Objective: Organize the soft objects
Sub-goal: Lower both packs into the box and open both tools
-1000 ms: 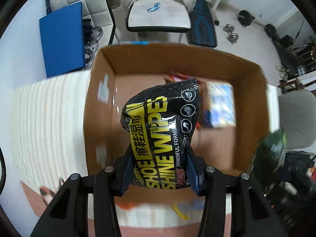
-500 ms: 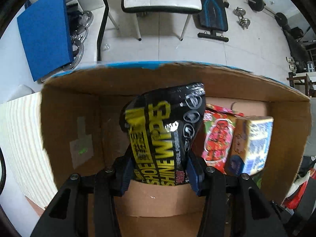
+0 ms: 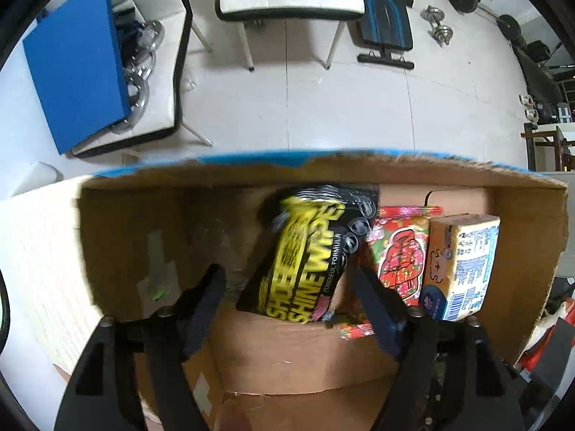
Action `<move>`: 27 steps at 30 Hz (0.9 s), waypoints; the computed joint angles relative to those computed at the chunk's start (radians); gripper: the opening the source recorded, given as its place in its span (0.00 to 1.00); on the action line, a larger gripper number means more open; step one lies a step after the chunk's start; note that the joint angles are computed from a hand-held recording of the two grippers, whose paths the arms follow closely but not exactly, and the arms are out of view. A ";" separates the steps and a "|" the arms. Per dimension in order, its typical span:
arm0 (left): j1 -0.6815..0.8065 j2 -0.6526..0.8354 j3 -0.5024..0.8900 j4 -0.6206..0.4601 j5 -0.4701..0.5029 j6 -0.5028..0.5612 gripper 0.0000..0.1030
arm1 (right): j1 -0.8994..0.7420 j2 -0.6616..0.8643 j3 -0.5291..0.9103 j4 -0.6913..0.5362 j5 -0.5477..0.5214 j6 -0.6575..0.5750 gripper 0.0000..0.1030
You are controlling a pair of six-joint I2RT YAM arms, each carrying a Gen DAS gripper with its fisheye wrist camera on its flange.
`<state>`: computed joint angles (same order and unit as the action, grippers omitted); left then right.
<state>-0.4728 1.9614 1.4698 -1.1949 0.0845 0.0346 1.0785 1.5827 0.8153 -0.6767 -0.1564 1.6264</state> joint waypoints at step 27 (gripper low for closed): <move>0.028 -0.801 -0.377 -0.065 -0.018 0.065 1.00 | 0.275 -0.058 0.450 -0.622 0.291 0.191 1.00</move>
<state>-0.4450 1.1608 1.0933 -1.2601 0.0670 0.0995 1.3539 1.5251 1.2650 -1.2991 0.1341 1.8176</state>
